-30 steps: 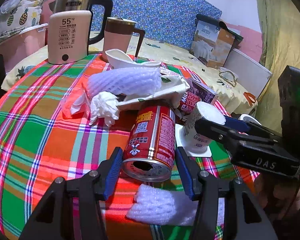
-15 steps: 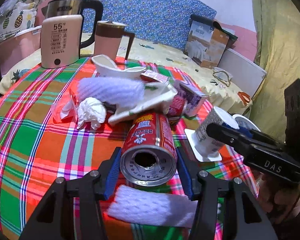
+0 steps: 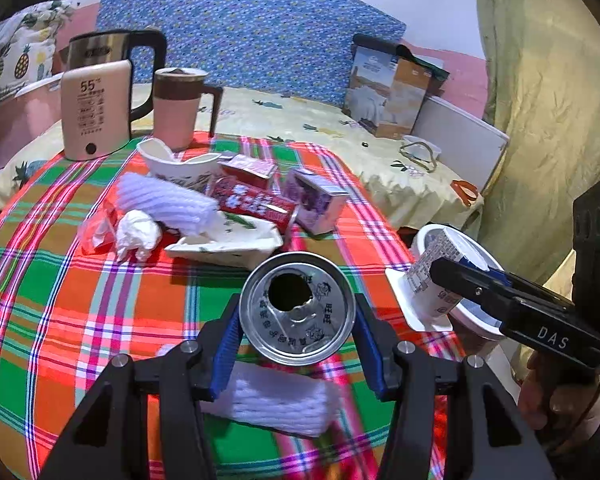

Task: Collect trash
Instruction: 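Carry the cup and can over the white bin and open both tools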

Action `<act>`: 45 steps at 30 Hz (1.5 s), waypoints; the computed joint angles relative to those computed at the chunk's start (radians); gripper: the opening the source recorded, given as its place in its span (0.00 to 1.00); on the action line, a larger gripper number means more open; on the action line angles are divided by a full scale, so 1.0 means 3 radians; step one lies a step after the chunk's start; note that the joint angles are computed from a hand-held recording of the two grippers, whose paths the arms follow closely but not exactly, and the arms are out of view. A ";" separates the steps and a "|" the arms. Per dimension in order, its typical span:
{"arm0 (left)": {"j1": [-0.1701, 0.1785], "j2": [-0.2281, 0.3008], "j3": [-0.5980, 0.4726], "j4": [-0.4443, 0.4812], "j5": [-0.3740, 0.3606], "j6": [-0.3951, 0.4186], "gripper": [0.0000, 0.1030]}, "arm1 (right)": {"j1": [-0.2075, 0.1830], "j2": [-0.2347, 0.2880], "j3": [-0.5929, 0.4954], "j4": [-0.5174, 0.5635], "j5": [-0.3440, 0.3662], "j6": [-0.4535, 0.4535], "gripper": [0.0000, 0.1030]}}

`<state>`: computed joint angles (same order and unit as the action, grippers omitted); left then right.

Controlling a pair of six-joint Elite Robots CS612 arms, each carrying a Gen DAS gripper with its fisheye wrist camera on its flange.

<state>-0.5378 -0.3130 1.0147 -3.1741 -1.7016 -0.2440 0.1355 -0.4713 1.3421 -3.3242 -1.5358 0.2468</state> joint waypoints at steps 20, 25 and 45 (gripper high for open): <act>-0.0188 0.0083 -0.0380 0.0124 -0.0240 0.0301 0.53 | -0.0166 -0.0148 0.0432 -0.0508 -0.0514 0.0365 0.51; -0.0250 0.0183 -0.0627 0.0231 -0.0373 0.0388 0.53 | -0.0216 -0.0166 0.0505 -0.0538 -0.0659 0.0475 0.51; -0.0394 0.0603 -0.1479 0.1094 -0.0644 0.0646 0.53 | -0.0357 -0.0131 0.0596 -0.0348 -0.0631 0.0734 0.51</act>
<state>-0.6562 -0.1322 0.5711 -2.8459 -1.8948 -0.0503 0.0284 -0.5106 1.5210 -3.4285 -1.7250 0.4670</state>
